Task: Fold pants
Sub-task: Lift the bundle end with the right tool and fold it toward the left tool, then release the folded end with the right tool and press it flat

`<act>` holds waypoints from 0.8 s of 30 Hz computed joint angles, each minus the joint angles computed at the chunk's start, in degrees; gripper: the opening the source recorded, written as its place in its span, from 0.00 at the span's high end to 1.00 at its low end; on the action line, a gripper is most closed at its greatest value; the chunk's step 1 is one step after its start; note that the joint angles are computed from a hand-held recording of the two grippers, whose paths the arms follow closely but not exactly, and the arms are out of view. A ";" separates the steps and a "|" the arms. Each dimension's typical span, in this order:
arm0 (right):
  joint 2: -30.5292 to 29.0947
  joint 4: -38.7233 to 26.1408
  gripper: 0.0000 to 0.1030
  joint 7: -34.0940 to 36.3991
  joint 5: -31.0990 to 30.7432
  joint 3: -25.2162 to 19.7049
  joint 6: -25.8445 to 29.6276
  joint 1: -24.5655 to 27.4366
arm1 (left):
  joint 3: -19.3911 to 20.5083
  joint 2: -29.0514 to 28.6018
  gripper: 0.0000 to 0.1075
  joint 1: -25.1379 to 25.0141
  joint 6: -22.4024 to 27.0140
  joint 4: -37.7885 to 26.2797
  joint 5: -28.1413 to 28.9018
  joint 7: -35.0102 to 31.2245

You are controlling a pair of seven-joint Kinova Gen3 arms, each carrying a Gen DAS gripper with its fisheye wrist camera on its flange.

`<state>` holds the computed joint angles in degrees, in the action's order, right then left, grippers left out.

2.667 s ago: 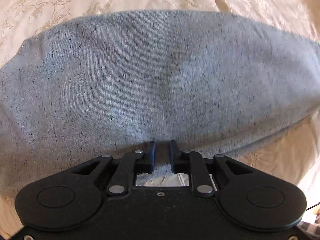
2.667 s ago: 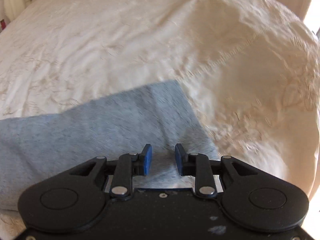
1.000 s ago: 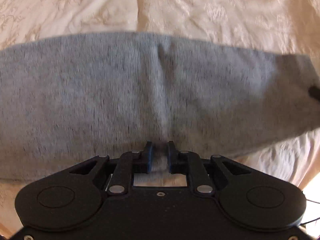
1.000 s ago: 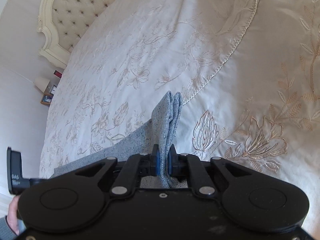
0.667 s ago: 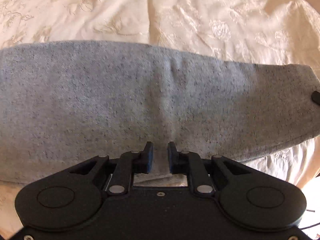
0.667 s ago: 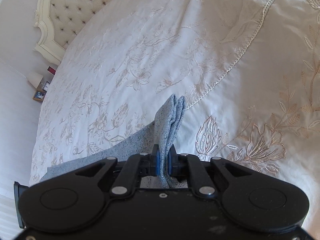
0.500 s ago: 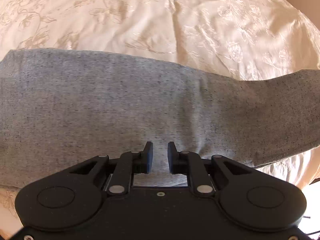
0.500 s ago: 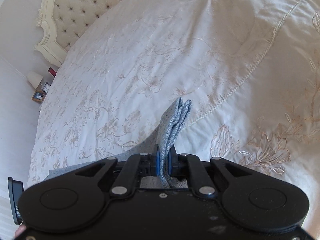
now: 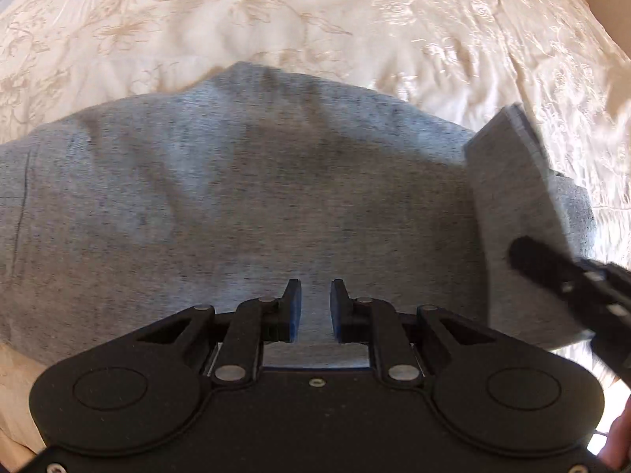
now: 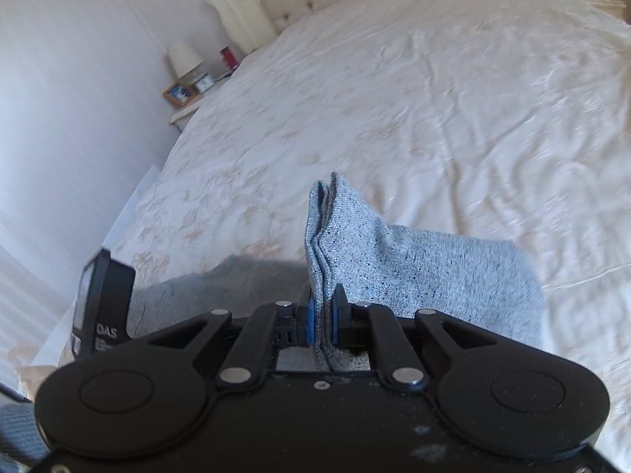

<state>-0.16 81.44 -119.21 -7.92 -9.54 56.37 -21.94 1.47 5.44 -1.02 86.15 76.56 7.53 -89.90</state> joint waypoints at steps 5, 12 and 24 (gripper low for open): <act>6.76 2.00 0.83 -6.61 6.31 -4.06 -5.28 -6.56 | -1.44 -0.38 0.81 -2.80 1.22 -0.58 1.22 -5.07; 2.31 3.23 0.76 -7.87 8.41 -1.99 -6.83 -8.15 | 0.15 0.95 0.81 -1.88 0.08 -2.54 5.64 -6.45; -0.48 4.03 0.73 0.92 -0.03 7.34 4.74 7.96 | 6.16 3.95 0.80 11.33 -4.00 -2.93 3.93 0.82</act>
<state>-0.64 85.47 -118.28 -7.95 -2.20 61.11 -13.98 7.63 9.39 10.31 82.15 73.62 11.47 -89.08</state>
